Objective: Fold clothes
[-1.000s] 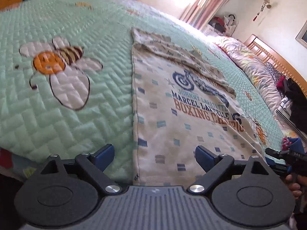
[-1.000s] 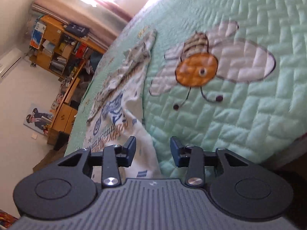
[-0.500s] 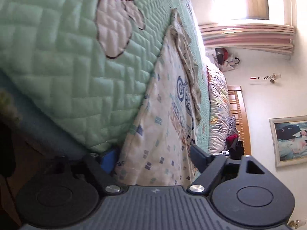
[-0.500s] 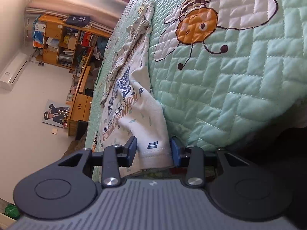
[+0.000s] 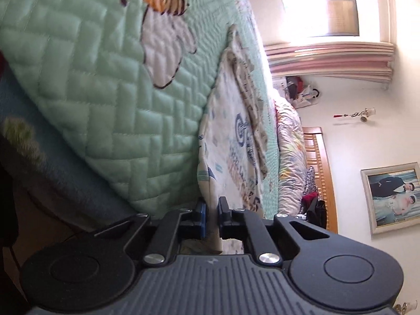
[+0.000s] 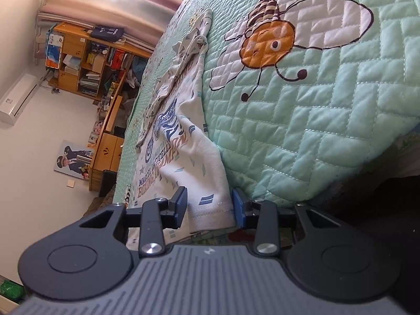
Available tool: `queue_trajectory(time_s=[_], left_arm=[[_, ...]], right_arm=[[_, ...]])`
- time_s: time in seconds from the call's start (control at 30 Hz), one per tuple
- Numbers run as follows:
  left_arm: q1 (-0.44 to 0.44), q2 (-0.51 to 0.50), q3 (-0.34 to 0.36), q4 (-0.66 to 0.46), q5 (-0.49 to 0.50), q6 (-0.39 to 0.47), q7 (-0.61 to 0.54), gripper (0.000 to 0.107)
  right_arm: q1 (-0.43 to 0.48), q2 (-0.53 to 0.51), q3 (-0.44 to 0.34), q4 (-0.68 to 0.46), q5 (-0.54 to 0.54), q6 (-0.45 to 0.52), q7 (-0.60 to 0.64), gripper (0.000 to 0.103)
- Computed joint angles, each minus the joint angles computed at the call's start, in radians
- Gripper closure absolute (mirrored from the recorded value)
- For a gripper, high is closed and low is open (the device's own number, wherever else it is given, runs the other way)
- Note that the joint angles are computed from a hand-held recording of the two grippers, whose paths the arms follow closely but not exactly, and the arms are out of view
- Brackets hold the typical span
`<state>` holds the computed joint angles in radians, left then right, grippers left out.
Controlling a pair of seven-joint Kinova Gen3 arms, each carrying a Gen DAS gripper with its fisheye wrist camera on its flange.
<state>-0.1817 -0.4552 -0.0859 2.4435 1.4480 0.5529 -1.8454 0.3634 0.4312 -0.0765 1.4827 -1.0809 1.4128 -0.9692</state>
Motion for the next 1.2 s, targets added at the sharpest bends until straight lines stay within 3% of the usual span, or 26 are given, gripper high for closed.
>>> queue_trajectory(time_s=[0.2,0.3,0.43,0.47,0.57,0.63,0.67,0.93,1.03,1.07,1.1,1.13,1.2], left_arm=[[0.007,0.000,0.026,-0.003,0.003,-0.035,0.026,0.099],[-0.001,-0.029,0.013,-0.002,-0.015,-0.056,0.048,0.099],[0.004,-0.045,-0.017,-0.020,-0.125,-0.079,0.155,0.099],[0.016,-0.042,-0.025,-0.021,-0.132,-0.082,0.164,0.099],[0.070,-0.027,-0.053,-0.019,-0.103,-0.084,0.130,0.099],[0.083,-0.019,-0.049,-0.017,-0.098,-0.091,0.130,0.099],[0.087,-0.016,-0.048,-0.016,-0.097,-0.095,0.134,0.098],[0.095,0.014,-0.057,-0.001,-0.072,-0.076,0.106,0.092],[0.084,0.026,-0.028,-0.031,-0.139,-0.082,0.149,0.092],[0.086,0.031,-0.018,-0.044,-0.170,-0.094,0.174,0.093],[0.090,0.030,-0.008,-0.053,-0.200,-0.108,0.197,0.097],[0.097,0.027,-0.002,-0.057,-0.220,-0.123,0.209,0.098],[0.110,0.015,0.007,-0.063,-0.254,-0.153,0.228,0.101]], right_arm=[[-0.021,-0.010,0.002,-0.016,0.046,-0.007,-0.013,0.072],[-0.015,-0.036,-0.009,0.004,0.045,0.010,0.047,0.098],[-0.028,-0.087,-0.014,0.030,0.067,0.034,0.151,0.098],[-0.053,-0.104,0.009,0.039,0.081,0.011,0.145,0.097],[-0.095,-0.144,0.044,0.060,0.118,-0.055,0.111,0.080],[-0.073,-0.138,0.044,0.068,0.083,-0.050,0.107,0.057],[-0.067,-0.135,0.047,0.070,0.071,-0.046,0.109,0.053],[-0.070,-0.105,0.044,0.057,0.062,-0.042,0.035,0.051],[-0.072,-0.097,0.036,0.049,0.063,-0.034,0.028,0.051],[-0.072,-0.097,0.035,0.049,0.065,-0.033,0.026,0.053],[-0.074,-0.097,0.035,0.046,0.072,-0.032,0.021,0.070],[-0.077,-0.096,0.035,0.041,0.084,-0.028,0.016,0.099],[-0.074,-0.108,0.030,0.050,0.085,-0.029,0.046,0.100]])
